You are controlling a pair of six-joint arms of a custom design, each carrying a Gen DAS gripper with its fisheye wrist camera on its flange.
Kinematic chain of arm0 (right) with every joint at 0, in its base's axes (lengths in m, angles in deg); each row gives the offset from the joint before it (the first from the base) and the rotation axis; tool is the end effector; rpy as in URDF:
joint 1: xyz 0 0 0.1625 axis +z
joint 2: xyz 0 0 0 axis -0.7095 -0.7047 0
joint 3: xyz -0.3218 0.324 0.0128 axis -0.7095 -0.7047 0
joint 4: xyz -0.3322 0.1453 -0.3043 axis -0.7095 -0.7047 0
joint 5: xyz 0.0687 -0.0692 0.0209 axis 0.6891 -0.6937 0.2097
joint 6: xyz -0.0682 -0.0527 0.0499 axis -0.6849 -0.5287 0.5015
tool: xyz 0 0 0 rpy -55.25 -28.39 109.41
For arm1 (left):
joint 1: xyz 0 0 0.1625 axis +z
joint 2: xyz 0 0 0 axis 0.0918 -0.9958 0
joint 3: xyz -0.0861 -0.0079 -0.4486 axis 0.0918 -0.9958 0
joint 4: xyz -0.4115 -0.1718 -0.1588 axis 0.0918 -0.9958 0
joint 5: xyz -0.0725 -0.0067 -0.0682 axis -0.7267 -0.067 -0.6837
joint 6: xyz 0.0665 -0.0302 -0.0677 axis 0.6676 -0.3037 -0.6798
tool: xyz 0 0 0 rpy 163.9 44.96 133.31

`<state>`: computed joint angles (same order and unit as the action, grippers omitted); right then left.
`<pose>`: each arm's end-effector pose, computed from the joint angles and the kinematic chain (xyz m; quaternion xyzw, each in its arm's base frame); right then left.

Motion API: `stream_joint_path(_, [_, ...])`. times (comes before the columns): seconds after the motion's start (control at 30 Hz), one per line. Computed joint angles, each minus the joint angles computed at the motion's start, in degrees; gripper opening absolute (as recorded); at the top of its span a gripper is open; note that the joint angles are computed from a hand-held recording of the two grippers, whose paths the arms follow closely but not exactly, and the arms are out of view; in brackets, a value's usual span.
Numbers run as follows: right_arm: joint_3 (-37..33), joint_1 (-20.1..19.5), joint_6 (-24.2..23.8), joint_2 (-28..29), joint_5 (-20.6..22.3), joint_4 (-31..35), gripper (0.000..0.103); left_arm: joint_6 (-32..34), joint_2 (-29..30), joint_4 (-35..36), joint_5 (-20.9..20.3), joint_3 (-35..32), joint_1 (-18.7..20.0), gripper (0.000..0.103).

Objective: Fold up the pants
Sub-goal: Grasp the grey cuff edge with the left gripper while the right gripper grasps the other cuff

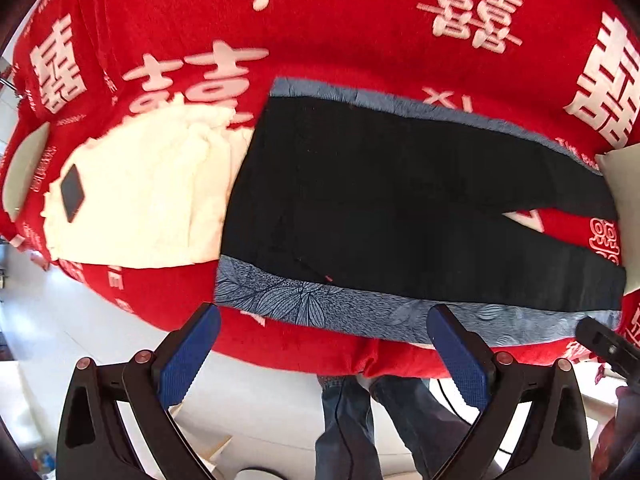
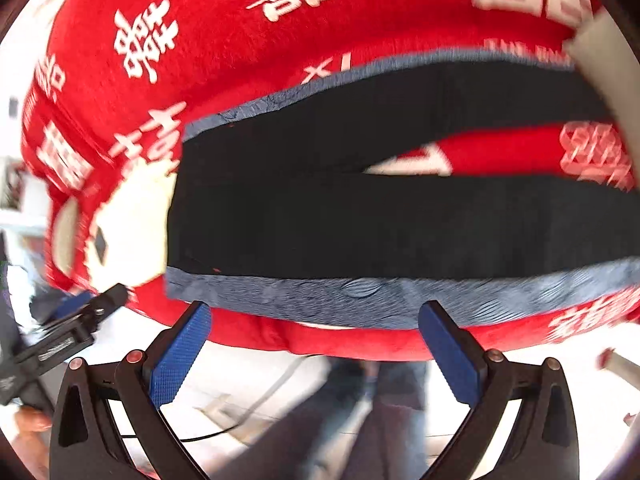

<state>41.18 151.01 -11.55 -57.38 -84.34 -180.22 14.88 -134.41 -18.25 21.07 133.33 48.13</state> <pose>0.2920 -0.6971 0.2735 -0.1377 -0.9655 0.1204 0.1853 -0.2863 -0.7216 0.2799 0.0605 0.9133 -0.0628 0.3977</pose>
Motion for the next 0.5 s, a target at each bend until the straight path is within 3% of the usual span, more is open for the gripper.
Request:
stream_joint_path(0.13, [9.9,-3.3,2.4,-3.0,7.3,-12.7,0.103,0.6,-1.3,-4.9,-1.8,5.0,3.4,0.103])
stream_joint_path(0.33, [21.1,-8.0,5.4,-3.2,16.9,-28.2,0.099,1.6,-5.2,-17.8,-8.6,13.8,8.2,0.103])
stream_joint_path(0.5, [25.3,-10.8,6.8,-1.8,20.7,-36.9,0.077,3.0,-6.5,-24.5,-11.7,17.9,10.5,0.103])
